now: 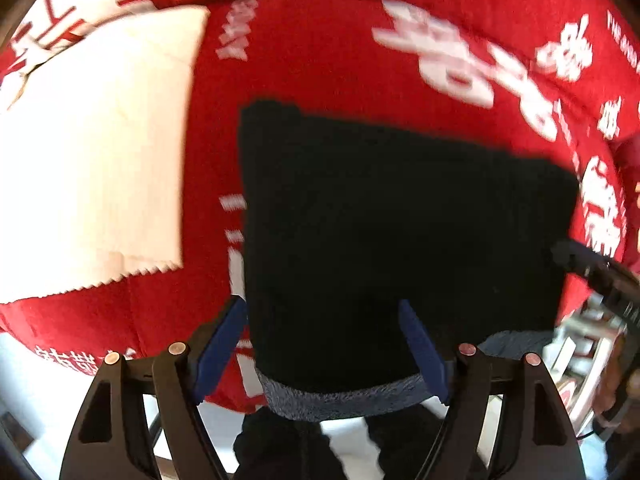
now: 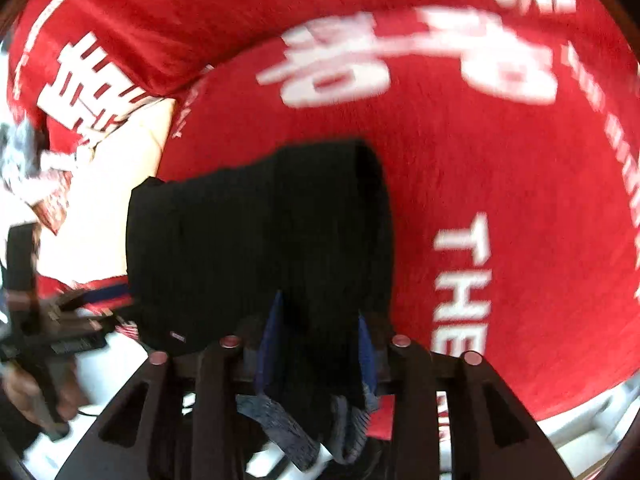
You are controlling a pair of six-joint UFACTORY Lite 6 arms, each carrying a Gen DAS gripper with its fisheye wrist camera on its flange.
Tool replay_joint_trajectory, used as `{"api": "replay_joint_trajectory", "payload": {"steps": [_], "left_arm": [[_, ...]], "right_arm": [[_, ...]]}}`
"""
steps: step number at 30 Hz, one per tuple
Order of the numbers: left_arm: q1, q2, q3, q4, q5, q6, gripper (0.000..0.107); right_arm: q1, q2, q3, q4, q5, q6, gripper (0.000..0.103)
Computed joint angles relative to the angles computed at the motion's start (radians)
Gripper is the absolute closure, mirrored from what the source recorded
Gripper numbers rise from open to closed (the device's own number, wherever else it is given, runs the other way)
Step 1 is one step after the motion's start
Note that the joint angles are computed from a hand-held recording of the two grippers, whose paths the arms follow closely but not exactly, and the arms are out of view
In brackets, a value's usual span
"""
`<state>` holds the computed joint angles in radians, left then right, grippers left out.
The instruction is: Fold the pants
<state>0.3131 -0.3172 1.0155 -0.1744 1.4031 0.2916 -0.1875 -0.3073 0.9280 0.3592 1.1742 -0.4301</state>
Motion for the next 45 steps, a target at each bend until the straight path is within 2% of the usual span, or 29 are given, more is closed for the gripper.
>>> {"api": "replay_joint_trajectory", "payload": {"steps": [1, 3, 7, 9, 11, 13, 14, 15, 18, 21, 23, 26, 27, 31, 34, 37, 41, 45], "left_arm": [[0.018, 0.024, 0.045, -0.02, -0.002, -0.005, 0.027], [0.028, 0.063, 0.096, -0.052, -0.015, -0.017, 0.027], [-0.061, 0.145, 0.112, -0.017, -0.12, -0.08, 0.027], [-0.096, 0.188, 0.102, 0.033, -0.181, -0.109, 0.027], [-0.113, 0.244, 0.083, 0.049, -0.241, -0.143, 0.027], [-0.094, 0.29, 0.055, 0.048, -0.272, -0.138, 0.019], [-0.093, 0.305, 0.048, 0.069, -0.284, -0.161, 0.005], [-0.089, 0.319, 0.044, 0.082, -0.294, -0.181, 0.004], [-0.069, 0.34, 0.059, 0.061, -0.288, -0.144, 0.004], [-0.073, 0.271, 0.068, 0.098, -0.27, -0.13, 0.004], [-0.03, 0.186, 0.06, 0.077, -0.236, -0.076, 0.004], [0.049, 0.024, -0.015, 0.056, -0.157, 0.008, 0.004], [0.059, -0.027, -0.048, 0.055, -0.132, 0.024, 0.004], [0.01, -0.241, -0.231, 0.045, -0.039, 0.041, 0.004], [-0.059, -0.282, -0.331, 0.067, -0.063, -0.027, 0.004], [-0.027, -0.253, -0.368, 0.064, -0.084, -0.047, 0.004], [-0.002, -0.239, -0.276, 0.08, -0.065, -0.03, 0.004], [0.001, -0.26, -0.268, 0.087, -0.051, -0.023, 0.004]], "right_arm": [[0.038, -0.018, 0.033, -0.055, -0.029, 0.032, 0.05], [0.065, -0.034, 0.077, -0.105, -0.074, 0.043, 0.05], [0.077, 0.051, 0.141, 0.06, -0.069, -0.051, 0.05], [0.134, 0.094, 0.114, 0.091, -0.116, -0.055, 0.05], [0.205, 0.168, 0.08, 0.058, -0.217, -0.004, 0.05], [0.208, 0.242, 0.064, 0.078, -0.267, 0.006, 0.05], [0.202, 0.29, 0.076, 0.091, -0.283, -0.001, 0.05], [0.208, 0.304, 0.086, 0.088, -0.297, -0.005, 0.05], [0.227, 0.333, 0.134, 0.036, -0.251, 0.001, 0.047], [0.242, 0.298, 0.166, -0.04, -0.19, 0.037, 0.047], [0.224, 0.181, 0.135, -0.066, -0.154, 0.047, 0.045], [0.191, -0.059, 0.028, -0.091, -0.063, 0.05, 0.035], [0.187, -0.154, -0.028, -0.098, -0.013, 0.043, 0.035], [0.273, -0.36, -0.199, -0.169, 0.085, 0.101, 0.035], [0.402, -0.403, -0.326, -0.288, 0.048, 0.252, 0.031], [0.375, -0.325, -0.4, -0.336, 0.028, 0.303, 0.029], [0.282, -0.388, -0.302, -0.321, 0.11, 0.241, 0.029], [0.307, -0.445, -0.175, -0.304, 0.163, 0.217, 0.028]]}}
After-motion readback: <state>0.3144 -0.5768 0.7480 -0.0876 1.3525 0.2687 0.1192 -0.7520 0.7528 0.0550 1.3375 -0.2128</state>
